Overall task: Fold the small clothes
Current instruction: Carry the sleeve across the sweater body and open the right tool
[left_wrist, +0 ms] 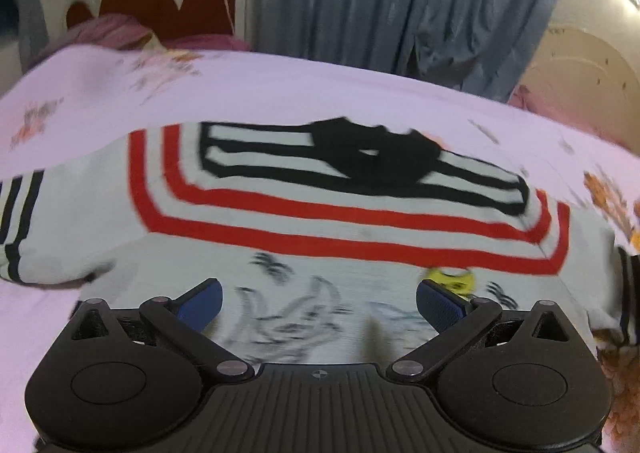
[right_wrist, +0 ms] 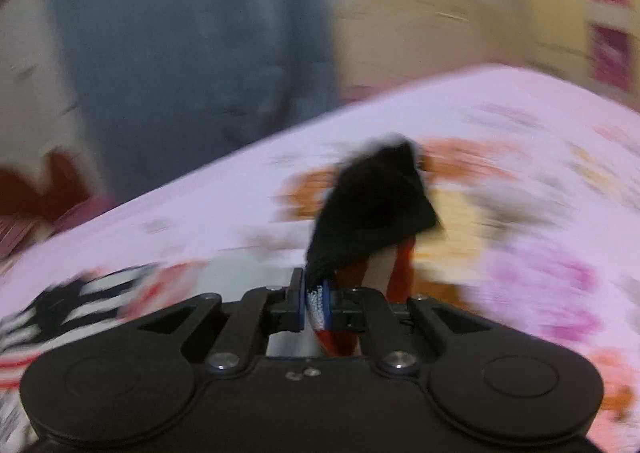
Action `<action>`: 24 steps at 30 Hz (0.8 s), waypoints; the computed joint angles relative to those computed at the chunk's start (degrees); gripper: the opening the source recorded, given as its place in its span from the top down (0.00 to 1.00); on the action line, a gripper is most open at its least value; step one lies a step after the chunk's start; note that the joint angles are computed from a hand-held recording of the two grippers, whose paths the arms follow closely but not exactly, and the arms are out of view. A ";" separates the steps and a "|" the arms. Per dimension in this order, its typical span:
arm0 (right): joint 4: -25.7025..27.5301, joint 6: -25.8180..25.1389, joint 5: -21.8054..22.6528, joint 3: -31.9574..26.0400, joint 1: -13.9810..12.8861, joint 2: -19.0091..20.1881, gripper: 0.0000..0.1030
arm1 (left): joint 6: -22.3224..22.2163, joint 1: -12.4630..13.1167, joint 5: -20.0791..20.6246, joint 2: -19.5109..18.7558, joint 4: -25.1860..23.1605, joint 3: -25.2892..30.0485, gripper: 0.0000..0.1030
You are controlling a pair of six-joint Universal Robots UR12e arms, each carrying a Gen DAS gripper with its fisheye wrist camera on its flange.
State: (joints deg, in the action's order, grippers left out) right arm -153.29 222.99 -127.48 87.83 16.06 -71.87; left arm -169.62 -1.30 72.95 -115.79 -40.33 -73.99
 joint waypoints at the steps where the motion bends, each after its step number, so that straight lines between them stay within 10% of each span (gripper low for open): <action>1: -0.11 -2.00 1.47 -2.14 0.66 1.57 0.92 | 0.00 0.64 -0.82 -0.28 -0.06 0.37 0.01; 15: 11.87 -15.90 16.94 -22.67 6.11 16.43 0.91 | 2.73 6.01 -7.92 -2.57 -3.78 3.13 0.13; 20: 9.47 -16.98 15.05 -21.73 7.13 15.81 0.64 | 4.64 5.72 -12.99 -3.27 -6.87 4.49 0.12; 24: 5.36 -13.26 11.74 -18.09 7.39 13.09 0.69 | 5.89 4.72 -18.58 -4.64 -11.05 6.48 0.12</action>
